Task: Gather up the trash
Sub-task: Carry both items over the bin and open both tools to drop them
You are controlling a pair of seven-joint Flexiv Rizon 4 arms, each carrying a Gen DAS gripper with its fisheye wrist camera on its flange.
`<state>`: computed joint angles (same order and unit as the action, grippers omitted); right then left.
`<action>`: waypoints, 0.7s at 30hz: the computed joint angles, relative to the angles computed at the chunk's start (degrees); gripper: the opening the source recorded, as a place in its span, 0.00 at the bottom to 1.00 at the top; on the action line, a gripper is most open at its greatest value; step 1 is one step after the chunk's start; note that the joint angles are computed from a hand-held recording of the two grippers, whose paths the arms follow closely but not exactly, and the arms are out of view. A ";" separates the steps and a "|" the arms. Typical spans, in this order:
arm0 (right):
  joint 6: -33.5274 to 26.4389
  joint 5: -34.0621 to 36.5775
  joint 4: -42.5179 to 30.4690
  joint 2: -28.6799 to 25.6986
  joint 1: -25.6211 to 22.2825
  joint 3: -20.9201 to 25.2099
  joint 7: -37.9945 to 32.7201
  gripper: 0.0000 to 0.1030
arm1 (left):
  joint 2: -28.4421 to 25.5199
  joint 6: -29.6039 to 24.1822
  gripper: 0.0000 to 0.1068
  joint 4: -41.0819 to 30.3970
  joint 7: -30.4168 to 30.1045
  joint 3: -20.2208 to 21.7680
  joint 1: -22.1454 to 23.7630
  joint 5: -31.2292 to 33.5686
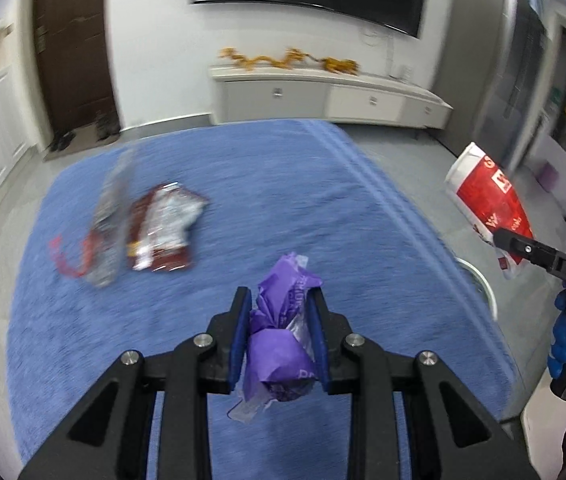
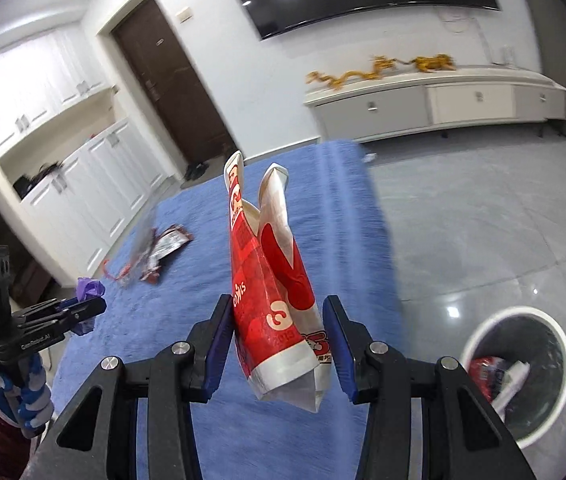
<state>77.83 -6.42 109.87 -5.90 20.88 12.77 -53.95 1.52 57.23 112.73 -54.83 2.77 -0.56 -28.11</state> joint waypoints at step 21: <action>0.84 -15.02 18.78 4.73 -14.21 -6.45 22.78 0.43 | -24.94 -10.71 0.26 -30.06 -10.66 -11.26 -15.86 12.82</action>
